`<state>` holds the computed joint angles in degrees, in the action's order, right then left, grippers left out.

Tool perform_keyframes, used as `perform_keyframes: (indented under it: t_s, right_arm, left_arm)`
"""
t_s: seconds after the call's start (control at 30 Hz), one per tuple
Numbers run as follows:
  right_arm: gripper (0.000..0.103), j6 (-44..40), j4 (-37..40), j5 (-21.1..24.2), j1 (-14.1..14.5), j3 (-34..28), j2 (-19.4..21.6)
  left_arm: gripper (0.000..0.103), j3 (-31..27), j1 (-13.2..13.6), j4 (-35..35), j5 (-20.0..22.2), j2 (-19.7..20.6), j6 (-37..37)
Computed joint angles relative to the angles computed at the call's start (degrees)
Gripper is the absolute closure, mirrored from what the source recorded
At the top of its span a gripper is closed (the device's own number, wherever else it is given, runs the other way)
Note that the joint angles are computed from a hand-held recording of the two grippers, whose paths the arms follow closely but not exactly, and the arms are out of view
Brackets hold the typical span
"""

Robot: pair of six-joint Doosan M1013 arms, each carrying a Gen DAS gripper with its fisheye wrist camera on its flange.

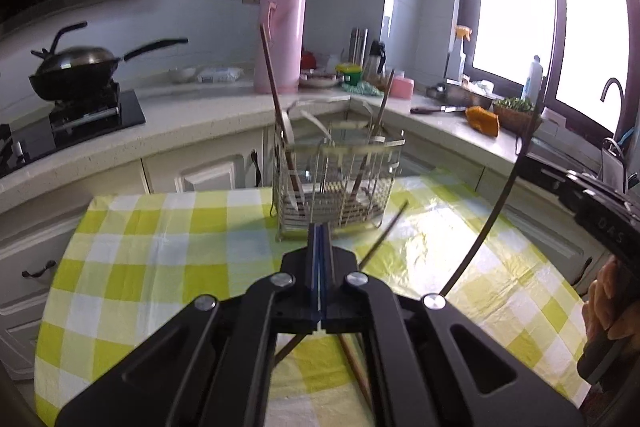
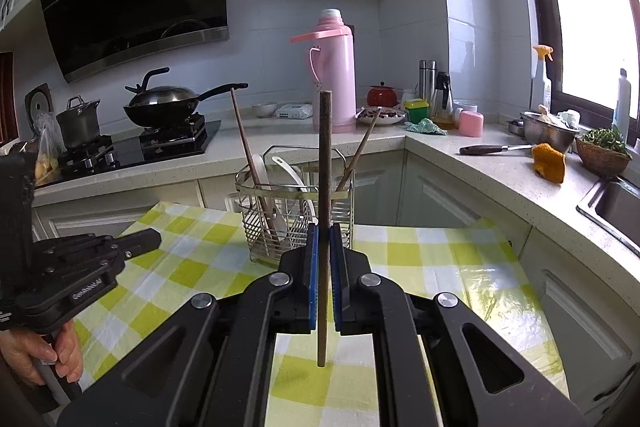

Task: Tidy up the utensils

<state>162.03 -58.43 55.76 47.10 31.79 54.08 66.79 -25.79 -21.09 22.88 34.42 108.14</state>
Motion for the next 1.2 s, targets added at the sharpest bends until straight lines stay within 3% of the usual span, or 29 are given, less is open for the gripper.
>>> perform_keyframes:
  t_s: [0.07, 0.13, 0.2, 0.27, 0.43, 0.47, 0.57, 0.6, 0.73, 0.87, 1.0, 1.2]
  right_arm:
    - [0.096, 0.22, 0.91, -0.16, -0.14, 0.64, -0.07]
    - [0.096, 1.68, 0.38, -0.54, -0.20, 1.92, -0.48]
    - [0.096, 2.91, 0.36, -0.99, -0.34, 3.29, -1.23]
    - [0.096, 3.68, -0.07, -1.10, -0.41, 4.55, -1.93]
    - [0.096, 7.68, -2.19, -1.69, -0.39, 8.80, -4.15]
    - [0.096, 8.29, -2.48, -1.75, -0.40, 9.46, -4.51]
    - [0.096, 8.99, -2.76, -1.76, -0.45, 10.61, -5.09]
    - [0.096, 9.24, -2.80, -1.83, -0.49, 10.92, -5.24]
    - [0.096, 10.36, -2.68, -2.34, -0.72, 11.81, -5.66]
    - [0.096, 10.83, -2.97, -2.48, -0.77, 11.76, -5.63]
    - [0.096, 11.35, -3.27, -2.74, -0.83, 11.65, -5.59]
    - [0.096, 11.20, -3.19, -2.62, -0.84, 11.51, -5.51]
  left_arm:
    - [0.103, -1.81, -0.08, 4.12, 2.19, 1.68, -4.02]
    - [0.098, -3.02, -0.27, 4.43, 4.00, 2.76, -3.37]
    - [0.077, -3.93, -0.67, 3.71, 5.45, 3.49, -1.27]
    - [0.068, -4.38, -1.37, 4.40, 5.58, 3.99, -0.38]
    - [0.063, -7.00, -2.60, 4.70, 6.17, 6.53, -0.25]
    - [0.056, -7.27, -2.67, 3.75, 5.78, 6.93, 0.77]
    - [0.012, -6.88, -2.82, 0.44, 1.82, 7.44, 5.16]
    - [0.005, -7.14, -2.90, 0.37, 1.30, 7.64, 5.90]
    - [0.005, -10.98, -3.05, 3.81, 4.95, 9.60, 6.02]
    - [0.004, -14.59, -4.22, 18.54, 7.98, 11.64, -2.00]
    - [0.004, -16.85, -3.97, 17.67, 11.20, 12.98, 0.11]
    - [0.005, -20.53, -3.10, 10.95, 17.07, 15.36, 7.73]
